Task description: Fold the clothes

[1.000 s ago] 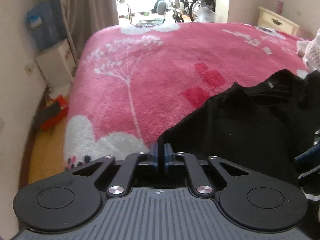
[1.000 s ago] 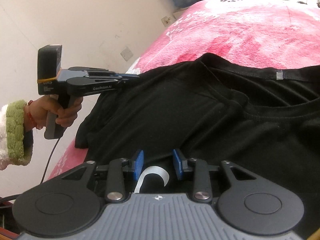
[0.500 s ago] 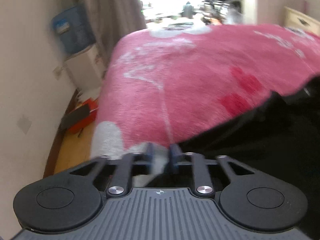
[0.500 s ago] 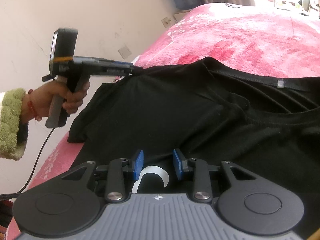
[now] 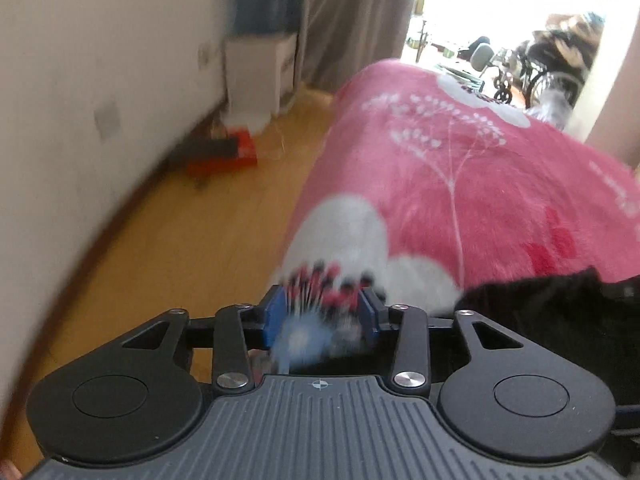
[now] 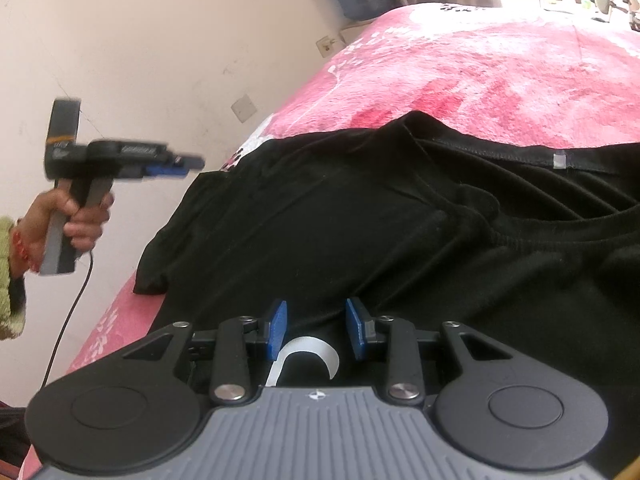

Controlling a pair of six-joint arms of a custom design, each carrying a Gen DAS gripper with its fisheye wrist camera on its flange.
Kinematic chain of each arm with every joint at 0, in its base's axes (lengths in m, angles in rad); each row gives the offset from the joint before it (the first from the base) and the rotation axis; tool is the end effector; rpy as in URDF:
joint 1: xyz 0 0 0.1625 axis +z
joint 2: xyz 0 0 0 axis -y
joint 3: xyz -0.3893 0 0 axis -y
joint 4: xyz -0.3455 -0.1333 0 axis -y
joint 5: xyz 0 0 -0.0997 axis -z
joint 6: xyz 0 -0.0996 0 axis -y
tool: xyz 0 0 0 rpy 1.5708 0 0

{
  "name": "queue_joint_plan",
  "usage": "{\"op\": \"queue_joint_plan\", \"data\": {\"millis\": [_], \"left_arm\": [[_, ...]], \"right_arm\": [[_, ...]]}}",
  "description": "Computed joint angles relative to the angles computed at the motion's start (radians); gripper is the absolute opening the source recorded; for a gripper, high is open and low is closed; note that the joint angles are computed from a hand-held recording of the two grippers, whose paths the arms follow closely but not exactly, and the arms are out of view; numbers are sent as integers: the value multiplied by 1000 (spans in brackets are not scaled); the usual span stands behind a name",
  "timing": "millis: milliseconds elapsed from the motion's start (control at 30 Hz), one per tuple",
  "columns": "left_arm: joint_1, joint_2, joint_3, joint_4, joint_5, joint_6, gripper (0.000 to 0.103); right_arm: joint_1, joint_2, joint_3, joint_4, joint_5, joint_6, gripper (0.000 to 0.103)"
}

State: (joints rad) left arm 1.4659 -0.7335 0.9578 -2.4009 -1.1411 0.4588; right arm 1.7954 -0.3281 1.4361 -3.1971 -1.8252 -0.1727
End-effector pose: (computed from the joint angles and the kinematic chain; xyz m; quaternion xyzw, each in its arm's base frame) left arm 0.0943 -0.7737 0.3286 0.1983 0.9134 -0.2511 0.2516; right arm 0.2519 -0.6165 -0.0555 0.1573 -0.9464 0.2573 0.1160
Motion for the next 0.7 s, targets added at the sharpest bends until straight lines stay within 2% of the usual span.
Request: {"op": "queue_joint_plan", "data": {"millis": [67, 200, 333, 467, 533, 600, 667, 700], "left_arm": [[18, -14, -1, 44, -20, -45, 61], [39, -4, -36, 68, -30, -156, 61], [64, 29, -117, 139, -75, -276, 62], [70, 40, -121, 151, -91, -296, 60], [71, 26, -85, 115, -100, -273, 49], [68, 9, -47, 67, -108, -243, 26], [65, -7, -12, 21, -116, -212, 9], [62, -17, 9, -10, -120, -194, 5]], "right_arm": [[4, 2, -3, 1, -9, -7, 35], [10, 8, -8, -4, -25, -10, 35], [12, 10, -9, -8, -30, -5, 35], [11, 10, -8, -8, -29, -6, 35], [12, 10, -9, -7, -31, -6, 35], [13, 12, -10, -9, -33, -7, 35], [13, 12, -9, -11, -34, -8, 35], [13, 13, -9, -12, -33, -9, 35]]}}
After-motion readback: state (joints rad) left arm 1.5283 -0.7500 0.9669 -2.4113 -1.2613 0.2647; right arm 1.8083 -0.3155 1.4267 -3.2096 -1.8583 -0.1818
